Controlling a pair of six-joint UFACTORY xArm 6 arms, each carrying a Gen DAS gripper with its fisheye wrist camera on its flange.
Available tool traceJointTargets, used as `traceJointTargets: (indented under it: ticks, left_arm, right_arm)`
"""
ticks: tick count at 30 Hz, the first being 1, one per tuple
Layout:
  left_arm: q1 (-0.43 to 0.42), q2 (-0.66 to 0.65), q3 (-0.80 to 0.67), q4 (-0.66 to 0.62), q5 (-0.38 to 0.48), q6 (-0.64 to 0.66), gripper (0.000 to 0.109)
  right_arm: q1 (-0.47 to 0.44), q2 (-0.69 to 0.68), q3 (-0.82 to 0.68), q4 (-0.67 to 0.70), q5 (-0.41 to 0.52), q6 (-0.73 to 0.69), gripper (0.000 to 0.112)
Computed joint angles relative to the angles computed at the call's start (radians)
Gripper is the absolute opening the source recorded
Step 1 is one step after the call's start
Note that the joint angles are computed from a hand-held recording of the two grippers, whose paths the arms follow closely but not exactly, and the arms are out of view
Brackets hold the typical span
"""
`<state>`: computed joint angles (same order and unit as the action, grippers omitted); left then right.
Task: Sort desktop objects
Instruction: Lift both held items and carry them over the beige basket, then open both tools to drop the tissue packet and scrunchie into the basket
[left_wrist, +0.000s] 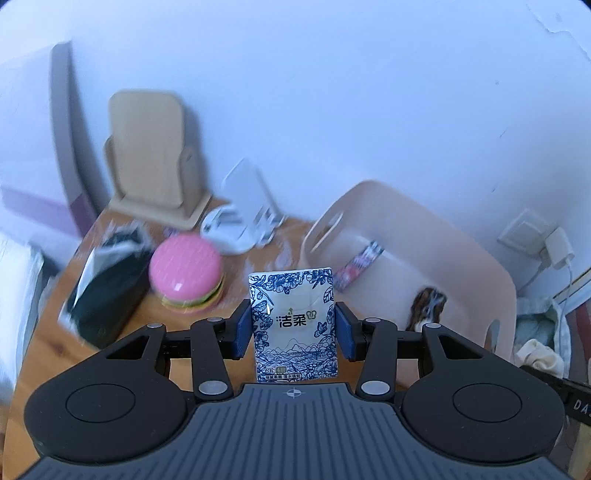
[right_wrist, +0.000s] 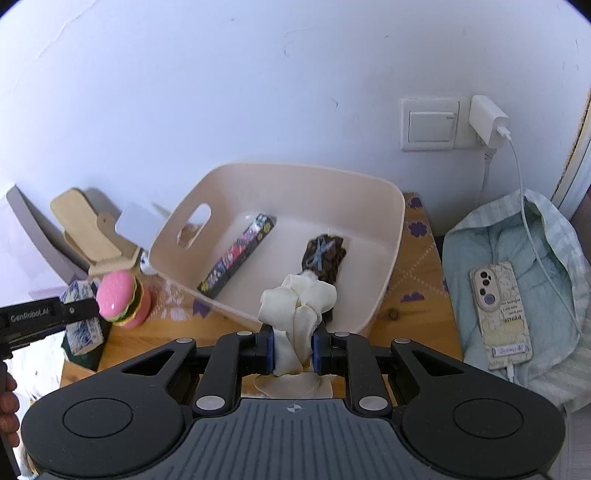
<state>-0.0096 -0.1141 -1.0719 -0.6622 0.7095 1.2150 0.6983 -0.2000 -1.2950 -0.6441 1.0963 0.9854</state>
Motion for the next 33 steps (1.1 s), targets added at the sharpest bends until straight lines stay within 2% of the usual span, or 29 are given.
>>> traceJointTargets:
  ticks: [10, 13, 17, 24, 33]
  left_arm:
    - [-0.131, 0.028, 0.025, -0.037, -0.071, 0.037, 0.047]
    - [-0.198, 0.039, 0.078, -0.203, -0.229, 0.150, 0.047]
    - [-0.266, 0.101, 0.067, -0.229, -0.316, 0.172, 0.047]
    - [-0.325, 0.228, 0.004, -0.145, -0.390, 0.120, 0.047]
    - [-0.308, 0.365, -0.088, 0.075, -0.349, -0.061, 0.047]
  right_arm:
    - [-0.074, 0.092, -0.082, -0.011, -0.070, -0.069, 0.017]
    - [-0.098, 0.122, -0.105, -0.016, -0.089, -0.090, 0.017]
    - [-0.129, 0.159, -0.125, -0.013, -0.107, -0.112, 0.017]
    - [-0.173, 0.226, -0.154, 0.017, -0.103, -0.174, 0.017]
    - [-0.206, 0.303, -0.179, 0.064, -0.088, -0.244, 0.019]
